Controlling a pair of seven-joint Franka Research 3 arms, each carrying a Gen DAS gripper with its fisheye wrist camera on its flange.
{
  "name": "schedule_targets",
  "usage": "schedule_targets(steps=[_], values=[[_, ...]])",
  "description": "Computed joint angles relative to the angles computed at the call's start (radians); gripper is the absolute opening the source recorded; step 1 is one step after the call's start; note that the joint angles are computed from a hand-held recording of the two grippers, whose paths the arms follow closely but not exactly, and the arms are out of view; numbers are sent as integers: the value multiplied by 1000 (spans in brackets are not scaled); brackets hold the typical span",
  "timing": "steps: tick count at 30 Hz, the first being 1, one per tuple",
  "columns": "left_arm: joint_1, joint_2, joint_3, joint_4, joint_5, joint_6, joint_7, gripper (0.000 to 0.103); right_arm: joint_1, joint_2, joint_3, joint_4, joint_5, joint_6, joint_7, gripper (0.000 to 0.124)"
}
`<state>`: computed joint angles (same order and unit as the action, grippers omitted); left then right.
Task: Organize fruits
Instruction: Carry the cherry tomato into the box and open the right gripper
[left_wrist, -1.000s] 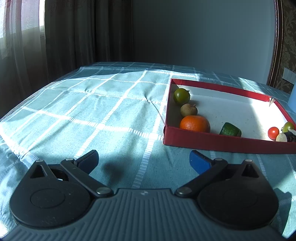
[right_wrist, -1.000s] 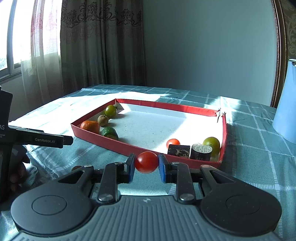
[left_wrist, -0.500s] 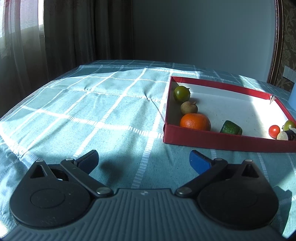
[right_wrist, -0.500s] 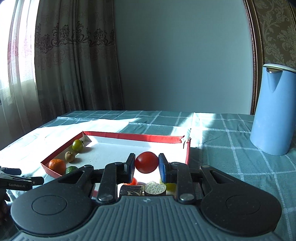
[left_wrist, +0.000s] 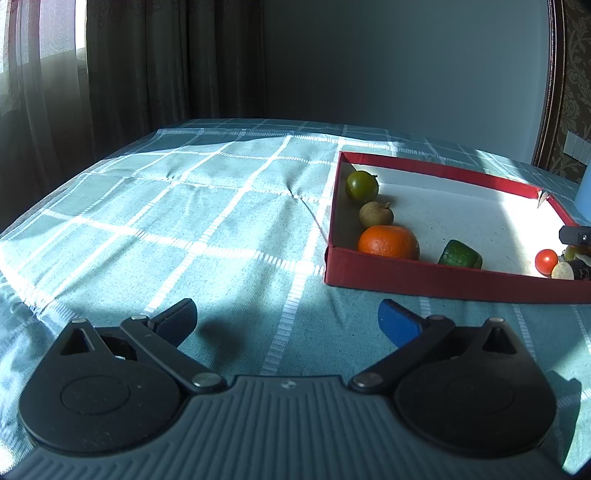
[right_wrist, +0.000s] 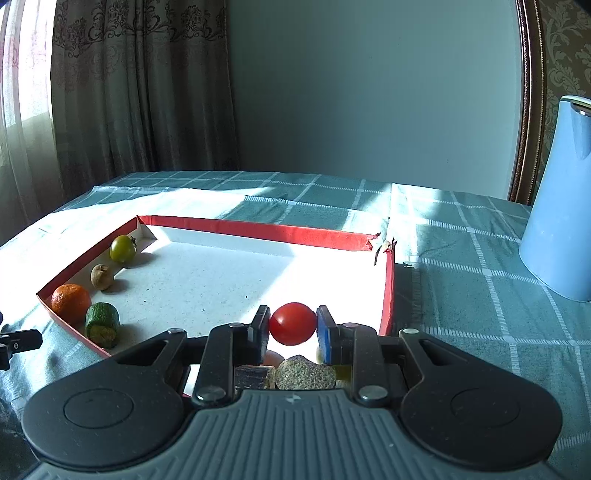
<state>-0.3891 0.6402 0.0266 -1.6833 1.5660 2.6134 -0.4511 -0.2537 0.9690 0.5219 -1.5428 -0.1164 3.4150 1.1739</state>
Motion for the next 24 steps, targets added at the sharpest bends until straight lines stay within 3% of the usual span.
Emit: schedule_targets(steps=[7,11,15,18,21,24], values=[[-1,0,0,0,-3,-1,2,103,27,21,-29,29,-4,22,0,25],[-1,-1,1,0,-4,-1,1,103,-30,20,32,-2,-33,21,22,31],[-1,-1,1,0,-4,-2,1,103,-80,-11,54,-96,-73,127,75,55],[-5,-6,2,-6,6,-9,-10,103,-144,-38,82,-185,-131,207,135,58],[-8,-10,0,-10,18,-15,-14,103,-154,-74,52,-264,-135,277,182,60],[-17,-18,-2,-19,48,-32,-35,103,-163,-91,30,-311,-164,290,230,62]])
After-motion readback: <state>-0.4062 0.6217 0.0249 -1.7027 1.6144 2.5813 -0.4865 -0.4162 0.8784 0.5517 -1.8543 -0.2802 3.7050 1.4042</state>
